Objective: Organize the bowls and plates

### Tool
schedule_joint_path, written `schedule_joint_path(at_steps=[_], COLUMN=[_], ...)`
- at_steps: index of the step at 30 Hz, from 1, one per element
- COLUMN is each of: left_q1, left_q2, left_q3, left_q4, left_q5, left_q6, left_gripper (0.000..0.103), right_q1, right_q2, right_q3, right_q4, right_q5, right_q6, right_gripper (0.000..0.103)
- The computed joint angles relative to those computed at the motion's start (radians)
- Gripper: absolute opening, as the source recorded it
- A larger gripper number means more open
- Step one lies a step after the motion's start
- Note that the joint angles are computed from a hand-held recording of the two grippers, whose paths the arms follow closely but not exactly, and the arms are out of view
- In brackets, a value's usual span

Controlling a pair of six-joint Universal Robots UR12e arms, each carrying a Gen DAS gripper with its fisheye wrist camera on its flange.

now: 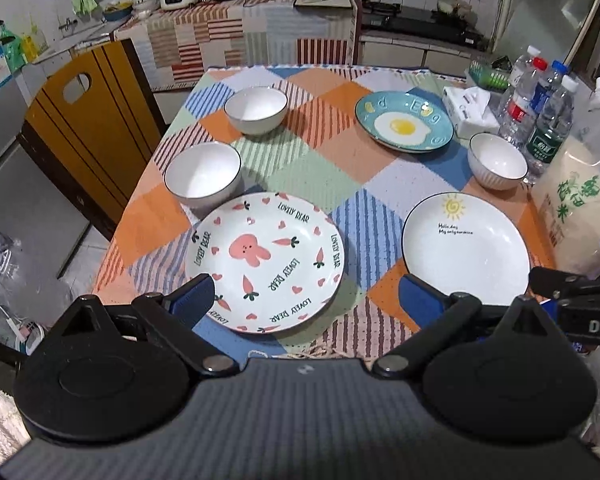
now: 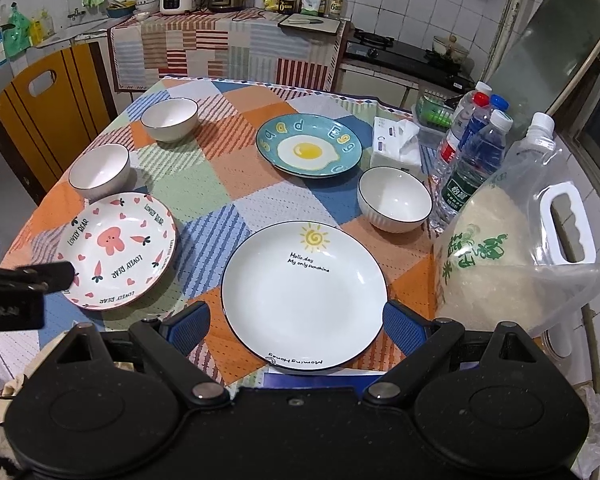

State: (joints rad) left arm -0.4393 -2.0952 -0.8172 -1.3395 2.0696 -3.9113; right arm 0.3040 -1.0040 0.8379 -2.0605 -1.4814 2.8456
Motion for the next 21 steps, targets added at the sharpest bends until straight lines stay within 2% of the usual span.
schedule_joint_path(at_steps=[6,9,12,15,18,20,21], left_q1=[-0.004,-0.004,-0.007,0.005,0.015,0.028,0.036], left_q2=[-0.002,0.014,0.015,0.009,-0.004,-0.023,-0.033], left_q3=[0.002,-0.031,-0.035,-0.014,-0.006,0.017,0.028], left_q4=[0.013,0.074,0.112,0.113,0.152,0.14,0.137], left_q5=[-0.003,-0.022,-0.018,-0.073,-0.098,-0.144,-0.171], left_q6=[0.027,0.052,0.084,0.109,0.207,0.264,0.281], left_gripper=[0.1,0.1,0.1,0.1,0.102,0.102,0.102], right_q1=[-0.003,-0.004,-0.016,-0.026,-0.042,-0.055,-0.057], right_q2=[0.002,0.0,-0.006,-0.018,-0.022,-0.011,0.001], right_q3=[-0.002,0.001,0.013,0.05,0.091,0.101,0.089], right_q4=[0.015,0.015,0.012,-0.073,-0.197,-0.241,-0.239], right_q5=[0.0,0.0,0.068,0.118,0.184,0.223,0.218], right_q6=[0.023,0.025,0.036,0.018,-0.032,-0.09,-0.114], right_gripper=[0.095,0.095,0.095,0.095,0.095,0.095,0.095])
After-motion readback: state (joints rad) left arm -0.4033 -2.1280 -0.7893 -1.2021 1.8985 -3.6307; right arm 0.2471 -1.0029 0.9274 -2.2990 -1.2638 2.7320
